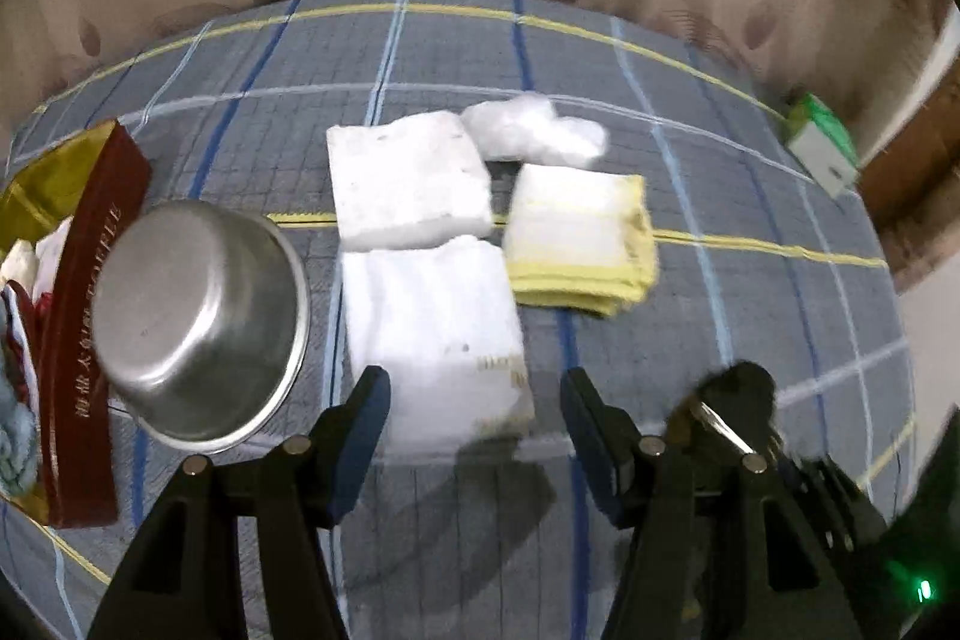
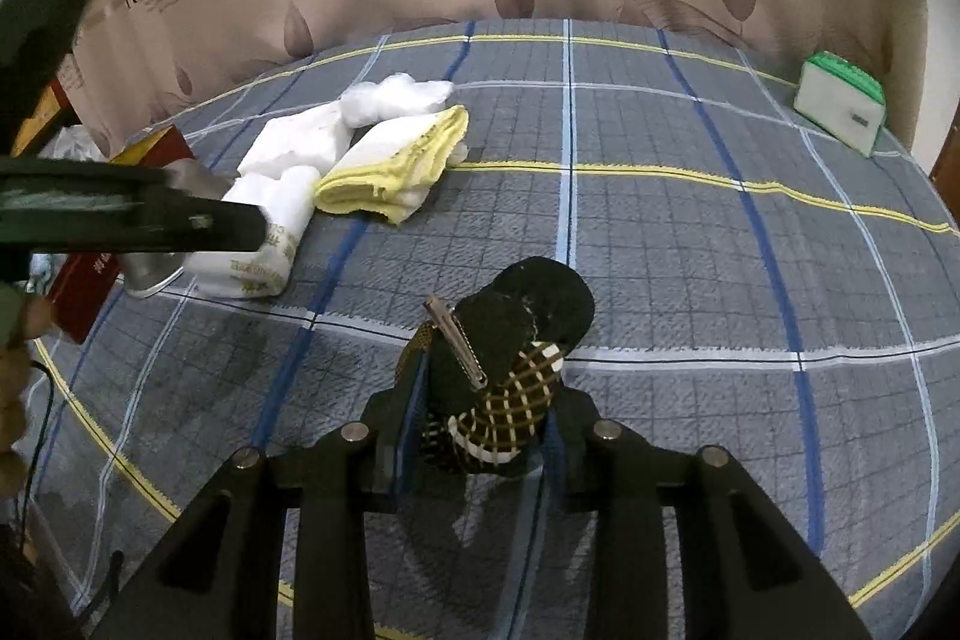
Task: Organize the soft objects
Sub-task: 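Grasp the white rolled towel with the left gripper while the right holds the mesh item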
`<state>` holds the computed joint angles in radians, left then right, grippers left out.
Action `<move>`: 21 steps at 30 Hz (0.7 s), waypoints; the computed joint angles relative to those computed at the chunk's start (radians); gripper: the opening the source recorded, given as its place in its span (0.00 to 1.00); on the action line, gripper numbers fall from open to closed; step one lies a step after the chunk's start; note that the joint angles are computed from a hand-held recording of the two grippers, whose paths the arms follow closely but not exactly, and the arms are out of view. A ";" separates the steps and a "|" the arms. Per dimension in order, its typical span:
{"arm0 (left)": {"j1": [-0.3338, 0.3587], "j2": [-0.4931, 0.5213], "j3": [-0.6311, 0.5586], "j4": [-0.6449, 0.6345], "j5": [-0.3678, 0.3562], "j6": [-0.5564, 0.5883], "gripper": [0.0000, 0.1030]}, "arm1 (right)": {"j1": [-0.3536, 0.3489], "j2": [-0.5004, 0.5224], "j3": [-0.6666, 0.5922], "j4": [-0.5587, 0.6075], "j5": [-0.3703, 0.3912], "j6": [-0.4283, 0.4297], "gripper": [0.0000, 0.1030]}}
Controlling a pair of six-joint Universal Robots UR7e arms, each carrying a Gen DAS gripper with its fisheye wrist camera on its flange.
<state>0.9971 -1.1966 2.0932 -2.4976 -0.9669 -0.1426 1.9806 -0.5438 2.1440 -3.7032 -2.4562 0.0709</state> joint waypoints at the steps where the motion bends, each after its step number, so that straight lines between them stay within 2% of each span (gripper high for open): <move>1: 0.001 0.019 -0.008 -0.002 0.022 -0.019 0.59 | -0.002 -0.004 0.005 -0.006 0.009 0.002 0.32; 8: -0.022 0.108 0.006 -0.080 0.175 0.009 0.72 | -0.012 -0.011 0.018 -0.030 0.039 -0.001 0.33; 10: -0.027 0.115 0.013 -0.099 0.193 0.006 0.71 | -0.013 -0.011 0.018 -0.031 0.041 -0.002 0.33; 11: -0.026 0.112 0.013 -0.100 0.188 -0.002 0.67 | -0.014 -0.011 0.019 -0.033 0.043 -0.003 0.33; 12: -0.031 0.112 0.016 -0.097 0.205 -0.004 0.48 | -0.015 -0.011 0.019 -0.035 0.046 -0.003 0.33; 13: -0.036 0.110 0.018 -0.095 0.240 0.000 0.39 | -0.014 -0.012 0.020 -0.035 0.047 -0.002 0.33; 14: -0.034 0.103 0.018 -0.092 0.237 0.005 0.34 | -0.015 -0.013 0.021 -0.034 0.049 0.000 0.33; 17: -0.011 0.063 0.008 -0.073 0.176 0.036 0.25 | -0.013 -0.014 0.020 -0.032 0.047 0.000 0.33; 21: 0.010 -0.010 0.012 -0.002 0.082 0.047 0.23 | -0.008 -0.010 0.014 -0.025 0.035 -0.002 0.33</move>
